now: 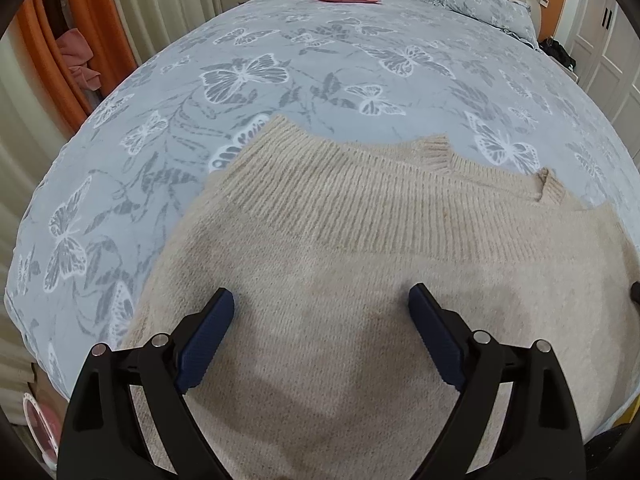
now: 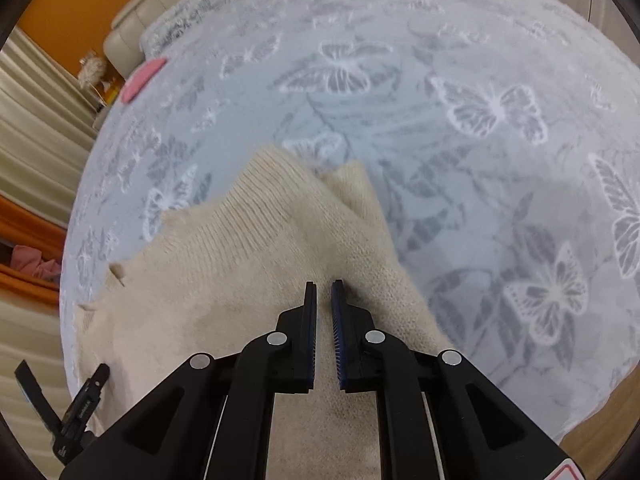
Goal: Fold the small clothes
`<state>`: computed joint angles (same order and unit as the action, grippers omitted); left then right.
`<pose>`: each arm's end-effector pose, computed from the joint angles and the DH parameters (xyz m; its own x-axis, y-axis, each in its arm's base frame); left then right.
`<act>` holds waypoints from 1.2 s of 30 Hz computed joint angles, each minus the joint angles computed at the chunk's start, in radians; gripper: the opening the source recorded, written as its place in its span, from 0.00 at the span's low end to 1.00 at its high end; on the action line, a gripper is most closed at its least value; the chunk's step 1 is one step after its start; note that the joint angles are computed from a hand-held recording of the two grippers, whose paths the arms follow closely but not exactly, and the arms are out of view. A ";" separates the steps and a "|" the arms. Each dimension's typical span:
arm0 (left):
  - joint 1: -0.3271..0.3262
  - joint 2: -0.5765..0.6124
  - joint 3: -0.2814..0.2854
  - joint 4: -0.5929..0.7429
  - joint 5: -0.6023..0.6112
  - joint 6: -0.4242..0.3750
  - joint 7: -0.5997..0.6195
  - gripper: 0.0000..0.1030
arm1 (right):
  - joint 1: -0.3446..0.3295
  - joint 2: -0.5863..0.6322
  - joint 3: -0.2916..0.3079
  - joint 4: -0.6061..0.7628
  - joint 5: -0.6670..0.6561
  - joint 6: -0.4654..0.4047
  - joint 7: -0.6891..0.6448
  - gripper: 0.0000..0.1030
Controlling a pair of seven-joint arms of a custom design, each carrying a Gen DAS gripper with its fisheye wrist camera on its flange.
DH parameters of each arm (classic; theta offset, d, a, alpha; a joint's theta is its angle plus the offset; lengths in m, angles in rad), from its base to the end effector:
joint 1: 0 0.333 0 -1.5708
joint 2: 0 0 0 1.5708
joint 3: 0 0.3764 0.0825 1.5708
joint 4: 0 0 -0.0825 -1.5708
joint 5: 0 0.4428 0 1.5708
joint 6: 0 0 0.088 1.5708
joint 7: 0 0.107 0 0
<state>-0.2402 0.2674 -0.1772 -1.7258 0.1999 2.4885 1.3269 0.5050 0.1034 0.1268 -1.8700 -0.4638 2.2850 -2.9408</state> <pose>0.6853 -0.2905 0.5184 -0.2750 -0.9613 -0.0178 -0.8357 0.2482 -0.4900 0.5550 0.3896 0.5291 -0.6979 -0.6396 -0.3223 -0.5438 0.7661 -0.3426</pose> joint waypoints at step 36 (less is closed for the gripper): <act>0.098 -0.265 0.006 -0.308 -0.312 0.065 -0.025 0.87 | 0.014 -0.146 0.079 -0.168 0.086 0.017 0.034 0.51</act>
